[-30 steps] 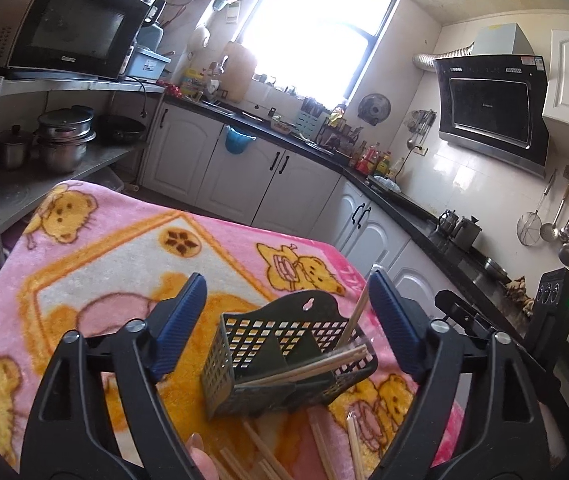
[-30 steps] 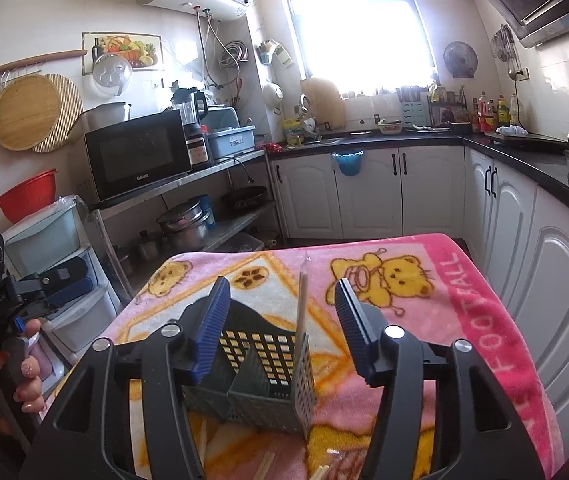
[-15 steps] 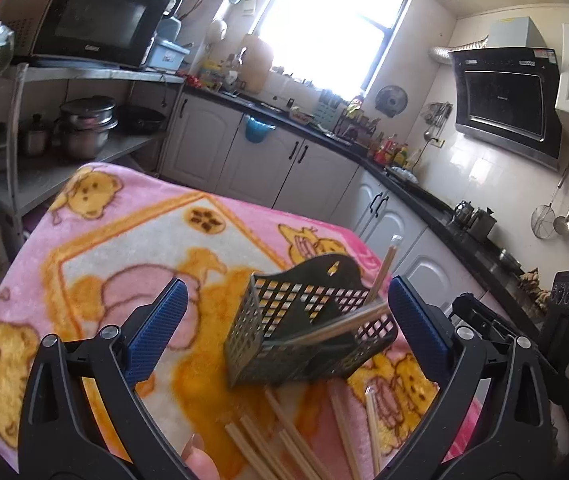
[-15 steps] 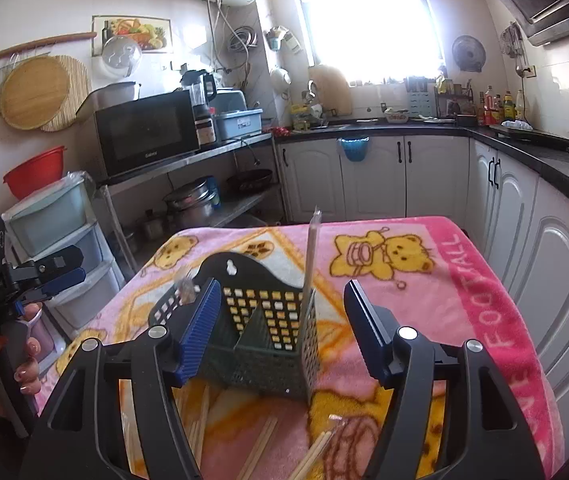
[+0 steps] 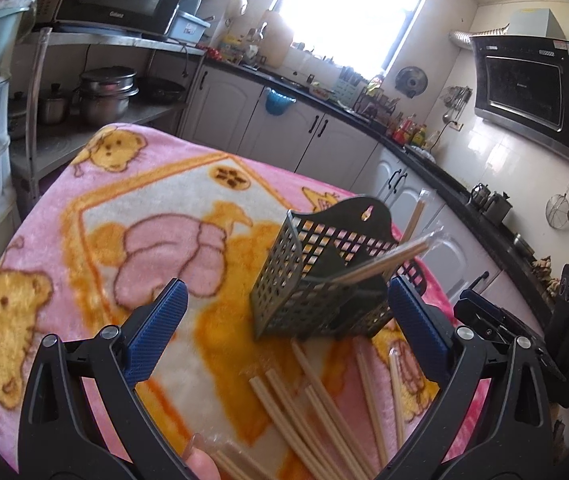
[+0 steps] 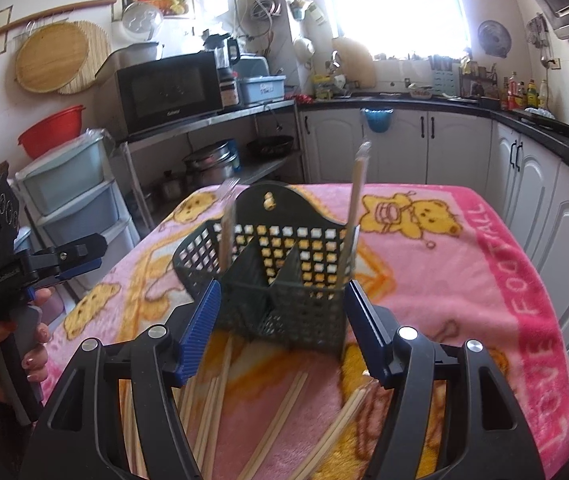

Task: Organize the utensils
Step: 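Withdraw the right gripper and reach toward the remaining wrapped chopsticks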

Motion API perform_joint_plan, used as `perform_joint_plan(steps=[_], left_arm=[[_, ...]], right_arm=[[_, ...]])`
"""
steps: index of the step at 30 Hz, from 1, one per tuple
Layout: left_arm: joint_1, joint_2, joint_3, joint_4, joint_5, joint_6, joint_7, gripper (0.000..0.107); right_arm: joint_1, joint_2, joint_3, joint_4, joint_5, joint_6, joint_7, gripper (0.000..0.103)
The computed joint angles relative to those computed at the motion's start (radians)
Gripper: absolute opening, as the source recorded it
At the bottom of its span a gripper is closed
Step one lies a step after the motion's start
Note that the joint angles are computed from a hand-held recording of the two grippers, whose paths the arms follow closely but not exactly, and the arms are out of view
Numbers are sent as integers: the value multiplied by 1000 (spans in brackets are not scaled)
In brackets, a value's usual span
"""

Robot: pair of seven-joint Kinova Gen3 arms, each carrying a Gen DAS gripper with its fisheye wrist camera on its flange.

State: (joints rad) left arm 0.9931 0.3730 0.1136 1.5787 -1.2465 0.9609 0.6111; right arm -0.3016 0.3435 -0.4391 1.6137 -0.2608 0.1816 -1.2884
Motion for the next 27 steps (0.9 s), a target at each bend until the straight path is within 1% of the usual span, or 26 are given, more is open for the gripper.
perform_joint_plan(steps=[8,19,21,22,25,27], left_arm=[[5,-7,11,49,25,-20,55,92],[14,-19,27,121,34,-31,149,91],[17,-20,29,139,36,-32,184,83],[14,-22,31,152,37,-47,203,81],[1,-22,39,179,57,-85,231,69],[-2,-20,40,193,69,-107,245,59]], right_arm=[[-28,15,1,-8,1,42,28,62],[-77,44,26,-34,-12,96,56,61],[-92,51,38,-42,-10,110,55,57],[-106,56,51,-49,-5,122,50,56],[-142,73,86,-75,13,155,34,52],[-171,85,115,-93,30,177,14,47]])
